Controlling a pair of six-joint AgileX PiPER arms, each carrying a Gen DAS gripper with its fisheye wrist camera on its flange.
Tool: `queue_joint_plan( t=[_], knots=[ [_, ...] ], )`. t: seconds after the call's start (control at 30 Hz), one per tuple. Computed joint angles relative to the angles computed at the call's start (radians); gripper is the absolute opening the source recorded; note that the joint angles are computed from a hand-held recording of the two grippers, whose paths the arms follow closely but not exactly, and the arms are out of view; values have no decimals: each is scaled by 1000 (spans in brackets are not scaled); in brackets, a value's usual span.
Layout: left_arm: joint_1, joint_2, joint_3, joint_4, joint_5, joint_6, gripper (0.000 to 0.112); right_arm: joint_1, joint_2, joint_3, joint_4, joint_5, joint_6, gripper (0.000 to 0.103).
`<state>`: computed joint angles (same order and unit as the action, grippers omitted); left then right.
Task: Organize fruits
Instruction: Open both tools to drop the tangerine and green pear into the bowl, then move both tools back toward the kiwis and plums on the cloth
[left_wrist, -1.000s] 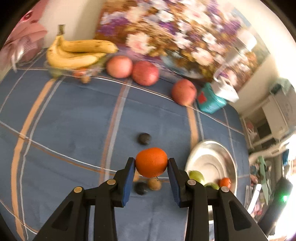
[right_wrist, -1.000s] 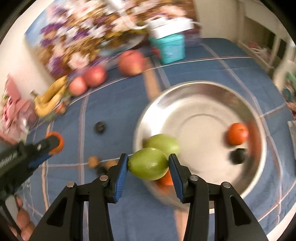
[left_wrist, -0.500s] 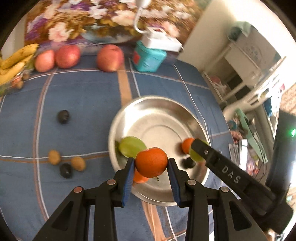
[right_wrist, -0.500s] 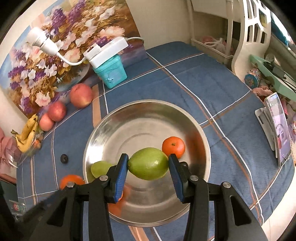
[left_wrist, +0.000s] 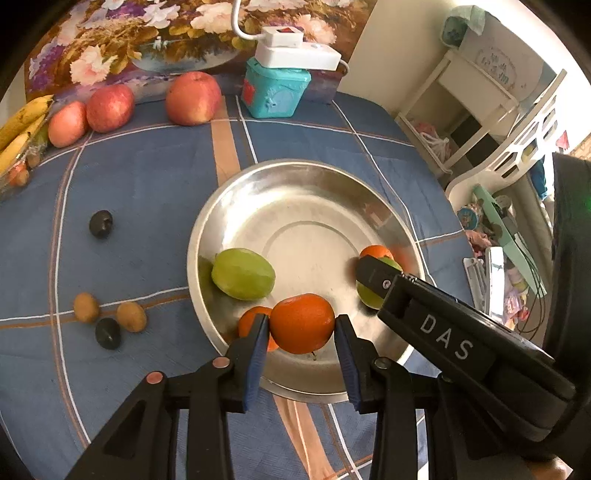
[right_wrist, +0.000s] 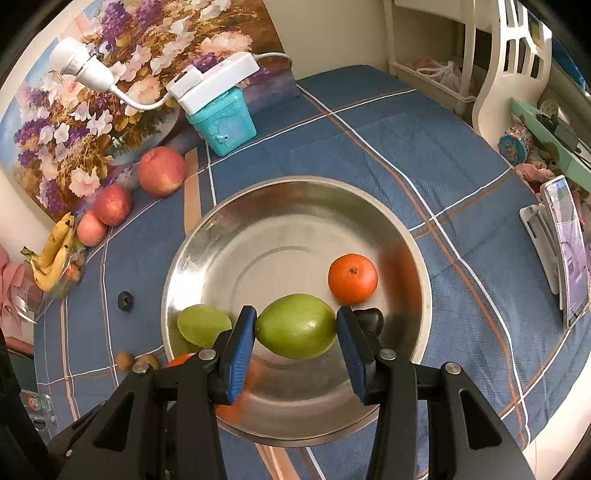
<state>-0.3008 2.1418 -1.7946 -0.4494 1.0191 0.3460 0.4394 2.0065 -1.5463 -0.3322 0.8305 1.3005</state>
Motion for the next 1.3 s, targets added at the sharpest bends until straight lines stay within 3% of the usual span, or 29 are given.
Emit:
queue_joint_plan(
  t=[0.5, 0.93, 1.07, 1.17, 1.23, 1.3],
  knots=[
    [6, 2, -10, 32, -5, -50, 59, 0, -23, 15, -17, -17, 13, 47],
    [139, 61, -144, 158, 48, -309, 67, 29, 38, -83, 1, 38, -59, 47],
    [189, 48, -161, 208, 22, -378, 80, 61, 87, -171, 1, 78, -118, 46],
    [219, 47, -177, 265, 13, -437, 92, 86, 123, -231, 4, 97, -161, 57],
    [244, 45, -179, 302, 7, -470, 97, 100, 148, -268, 1, 114, -177, 75],
    [262, 52, -190, 332, 8, -506, 103, 115, 173, -306, -3, 133, -194, 82]
  ],
)
